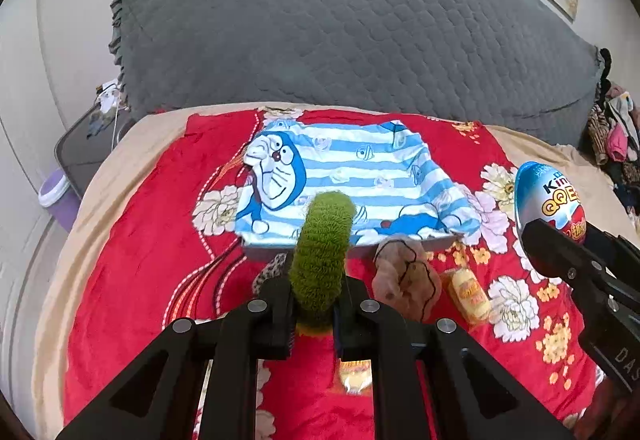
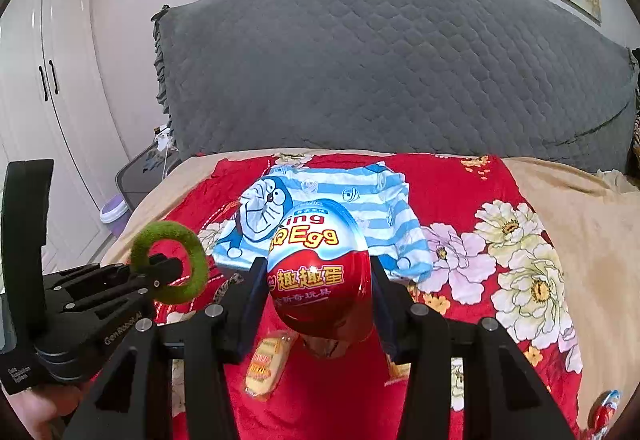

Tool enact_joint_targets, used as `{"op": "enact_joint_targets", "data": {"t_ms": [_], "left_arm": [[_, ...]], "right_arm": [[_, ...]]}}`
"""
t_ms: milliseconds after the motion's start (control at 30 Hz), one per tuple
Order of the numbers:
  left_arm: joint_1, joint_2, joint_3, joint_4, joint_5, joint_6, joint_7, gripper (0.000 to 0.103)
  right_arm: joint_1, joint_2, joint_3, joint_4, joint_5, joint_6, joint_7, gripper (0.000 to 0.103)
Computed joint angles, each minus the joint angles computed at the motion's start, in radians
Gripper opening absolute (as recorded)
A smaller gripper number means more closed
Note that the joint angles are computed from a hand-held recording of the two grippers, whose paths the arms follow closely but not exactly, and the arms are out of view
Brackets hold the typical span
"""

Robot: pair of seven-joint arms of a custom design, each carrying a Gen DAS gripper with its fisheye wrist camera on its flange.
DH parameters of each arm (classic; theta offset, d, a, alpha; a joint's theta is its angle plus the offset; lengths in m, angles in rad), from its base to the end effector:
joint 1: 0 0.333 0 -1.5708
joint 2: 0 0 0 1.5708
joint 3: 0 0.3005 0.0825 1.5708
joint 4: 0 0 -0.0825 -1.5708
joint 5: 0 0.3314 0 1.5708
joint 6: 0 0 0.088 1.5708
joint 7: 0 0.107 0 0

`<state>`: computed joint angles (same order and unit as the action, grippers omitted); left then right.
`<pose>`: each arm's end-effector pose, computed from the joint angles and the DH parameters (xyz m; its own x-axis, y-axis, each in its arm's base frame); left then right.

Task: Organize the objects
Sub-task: 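Carry the green ring in the left tool while the right tool carries the egg over the striped shirt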

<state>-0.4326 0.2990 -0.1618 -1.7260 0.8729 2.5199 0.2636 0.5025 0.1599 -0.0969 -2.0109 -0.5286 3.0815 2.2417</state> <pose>0.5222 -0.3482 0.4718 0.1070 -0.9921 0.0659 -0.7038 -0.1224 -0.6998 0.5168 0.2701 0.4920 0.2907 -0.9535 -0.0800 -0.5994 -0.1163 -0.7920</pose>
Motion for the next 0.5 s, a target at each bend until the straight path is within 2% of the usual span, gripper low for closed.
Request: {"op": "enact_joint_targets", "data": {"t_ms": [267,500], "left_arm": [[0.001,0.100,0.020,0.119,-0.046,0.000,0.065,0.014],[-0.005,0.200,0.050,0.250,-0.098,-0.006,0.137,0.014]], "right_arm": [[-0.020,0.084,0.018,0.091,0.137,-0.018,-0.128,0.048],[-0.009,0.165,0.003,0.191,0.264,-0.040,-0.250,0.048]]}}
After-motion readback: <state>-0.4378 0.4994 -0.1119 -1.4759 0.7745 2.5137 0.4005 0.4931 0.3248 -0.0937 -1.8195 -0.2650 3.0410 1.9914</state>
